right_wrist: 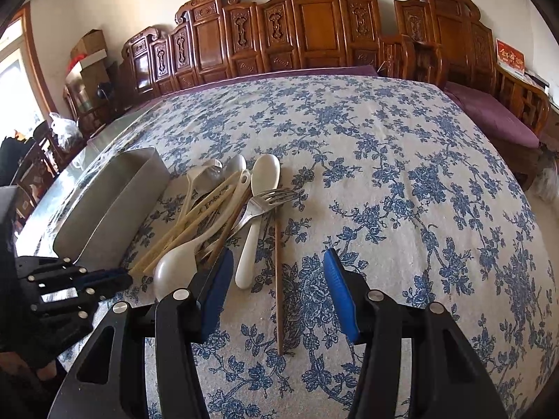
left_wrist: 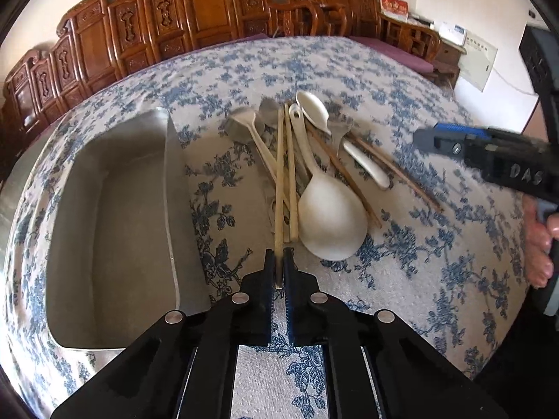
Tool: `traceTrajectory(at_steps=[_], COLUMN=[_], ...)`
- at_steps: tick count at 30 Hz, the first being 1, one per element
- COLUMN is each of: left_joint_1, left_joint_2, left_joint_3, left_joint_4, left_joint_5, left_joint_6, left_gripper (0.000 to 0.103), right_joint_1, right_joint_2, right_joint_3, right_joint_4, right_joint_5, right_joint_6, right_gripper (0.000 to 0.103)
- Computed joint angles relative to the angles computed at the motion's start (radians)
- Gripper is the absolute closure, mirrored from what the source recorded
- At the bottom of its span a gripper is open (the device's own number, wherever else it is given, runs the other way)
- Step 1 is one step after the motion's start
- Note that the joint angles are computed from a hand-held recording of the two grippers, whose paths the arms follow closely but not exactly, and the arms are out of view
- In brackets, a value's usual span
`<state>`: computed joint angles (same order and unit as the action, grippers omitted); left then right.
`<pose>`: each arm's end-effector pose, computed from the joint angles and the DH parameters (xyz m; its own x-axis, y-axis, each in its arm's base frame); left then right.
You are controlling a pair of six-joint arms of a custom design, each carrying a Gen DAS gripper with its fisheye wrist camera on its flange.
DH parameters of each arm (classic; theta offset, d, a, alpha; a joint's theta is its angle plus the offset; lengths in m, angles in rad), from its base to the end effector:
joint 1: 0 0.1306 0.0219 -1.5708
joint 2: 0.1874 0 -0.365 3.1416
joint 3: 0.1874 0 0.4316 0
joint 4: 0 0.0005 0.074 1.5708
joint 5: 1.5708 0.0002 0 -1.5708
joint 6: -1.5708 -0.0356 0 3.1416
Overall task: Organize utensils
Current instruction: 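Reach the left gripper into the utensil pile and grasp a wooden chopstick, then grasp a second wooden chopstick with the right gripper while the left gripper holds its chopstick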
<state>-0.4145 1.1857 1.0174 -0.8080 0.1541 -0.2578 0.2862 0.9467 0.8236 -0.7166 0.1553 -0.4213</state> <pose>0.3973 -0.1813 0.3256 -0.6117 0.5444 -0.5740 0.6542 0.7560 0.0198 0.3553 0.0983 0.3269 -0.7253 0.2077 -0.6564 0.1280 0.9775 0.1680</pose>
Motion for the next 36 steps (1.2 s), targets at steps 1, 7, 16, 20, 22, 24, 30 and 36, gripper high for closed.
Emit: traceTrajectory(at_steps=[1,7,16,20,22,24,30,36], left_joint_1=[0.003,0.021,0.048,0.059,0.068,0.076,0.098,0.127], left_joint_2=[-0.006,-0.057,-0.106,-0.108,-0.11,-0.113,-0.128,-0.142], left_joint_3=[0.0,-0.006,-0.01,-0.006,-0.004,-0.003,0.0,0.009], left_joint_4=[0.001,0.016,0.043,0.041,0.041,0.042,0.042,0.026], left_joint_5=[0.009,0.069,0.137,0.157,0.167,0.174,0.178,0.166], left_joint_6=[0.002,0.008,0.015,0.013,0.011,0.009,0.007,0.0], left_gripper=[0.099,0.099,0.099,0.099,0.099,0.099,0.099,0.099], right_joint_1=[0.001,-0.003,-0.022,-0.012,0.0,0.016,0.019,0.014], right_joint_2=[0.002,0.005,0.072,0.121,0.135,0.151,0.144,0.099], right_joint_3=[0.002,0.002,0.015,0.034,0.042,0.055,0.055,0.039], right_joint_4=[-0.001,-0.011,-0.026,-0.036,-0.038,-0.055,-0.085,-0.121], right_joint_5=[0.0,-0.006,-0.024,-0.02,0.012,0.063,0.083,0.102], right_joint_6=[-0.001,-0.006,0.004,0.018,0.031,0.044,0.068,0.046], right_gripper=[0.047,0.054,0.073,0.077,0.078,0.086,0.097,0.097])
